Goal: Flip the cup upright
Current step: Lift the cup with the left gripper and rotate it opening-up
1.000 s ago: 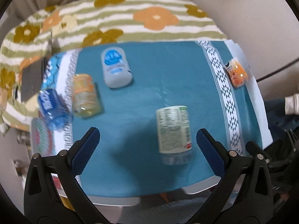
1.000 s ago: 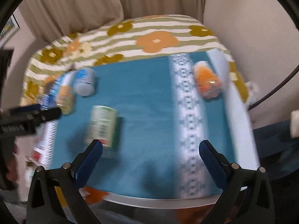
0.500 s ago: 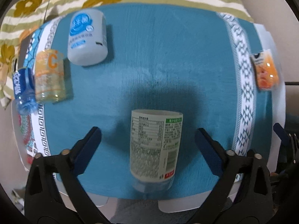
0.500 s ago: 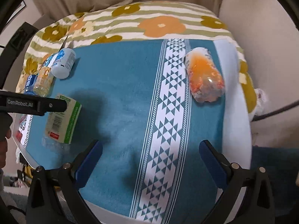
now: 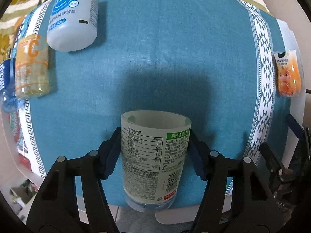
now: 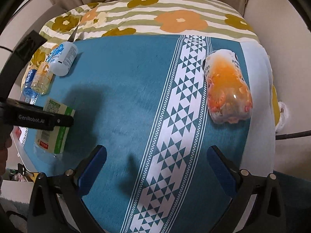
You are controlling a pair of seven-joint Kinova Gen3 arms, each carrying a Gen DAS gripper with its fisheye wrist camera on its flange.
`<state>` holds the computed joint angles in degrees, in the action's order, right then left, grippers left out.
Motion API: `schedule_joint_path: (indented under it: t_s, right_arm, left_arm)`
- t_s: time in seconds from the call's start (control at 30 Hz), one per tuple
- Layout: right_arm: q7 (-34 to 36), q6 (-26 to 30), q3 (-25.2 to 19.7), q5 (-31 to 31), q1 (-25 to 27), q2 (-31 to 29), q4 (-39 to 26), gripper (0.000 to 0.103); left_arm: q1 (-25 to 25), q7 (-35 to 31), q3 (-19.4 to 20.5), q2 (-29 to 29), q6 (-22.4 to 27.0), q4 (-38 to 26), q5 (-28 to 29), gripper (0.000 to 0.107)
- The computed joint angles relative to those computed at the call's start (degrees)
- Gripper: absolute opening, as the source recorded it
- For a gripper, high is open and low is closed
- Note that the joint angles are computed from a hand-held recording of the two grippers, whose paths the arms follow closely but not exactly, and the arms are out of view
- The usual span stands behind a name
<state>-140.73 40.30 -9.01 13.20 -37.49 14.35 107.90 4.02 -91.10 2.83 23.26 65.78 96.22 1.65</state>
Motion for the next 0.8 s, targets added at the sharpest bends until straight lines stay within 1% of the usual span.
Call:
schedule_joint_path:
  t_s: [0.17,0.27,0.4,0.47,0.5,0.57,0.6,0.67,0.7,0.8]
  right_arm:
    - [-0.7,-0.1,0.3,0.7,-0.2,-0.3,-0.2,0.103]
    - [-2.4,-0.1,0.5,1.9,-0.8,-1.1,0.0,0.103]
    - [-5.2,0.3,0.2,3.7,-1.5,-2.7,0.5,0.103]
    - [-7.4,0.9,0.0,5.3,-2.2,-3.6,0.5,0.103]
    - [-8.3,1.1,-0.2,6.1,-2.4,-3.9,0.6,0.103]
    - [-10.9,2.0,-0.6,8.3,-3.3,-4.6,0.6,0.103]
    - [-12.1,2.6,-0.9,9.5,-3.7,-4.8,0.4,0.103]
    - [-14.2,3.2,-1.4,11.5,-4.4,-5.1,0.6,0.103]
    - [-15.1,3.4,-1.6,12.2,-4.6,-5.1,0.7,0.103]
    - [-18.4,3.4,-2.2,15.0,-5.6,-5.3,1.7,0.103]
  left_arm:
    - [-0.2,-1.4,0.4,-1.4,-0.4,0.8,0.6,0.066]
    - [-0.7,-2.6,0.5,-3.0,-1.0,1.3,1.4,0.066]
    - [-1.0,-3.9,0.8,-7.5,-2.3,3.0,3.1,0.065]
    - [-2.2,-6.3,0.7,-10.3,-4.0,4.3,4.9,0.065]
    - [-3.7,-8.6,0.4,-11.9,-4.2,4.6,6.1,0.065]
    - [-4.9,-10.6,0.4,-14.5,-7.0,6.2,7.5,0.065]
    - [-5.0,-11.9,-0.4,-16.2,-9.3,7.9,8.6,0.065]
    - [-6.2,-14.2,-0.4,-18.6,-14.0,11.6,10.0,0.065]
    - [-5.9,-15.2,-1.2,-19.6,-16.3,13.0,10.8,0.065]
    - [-6.9,-21.8,-2.2,-23.1,-23.3,18.7,15.3,0.065]
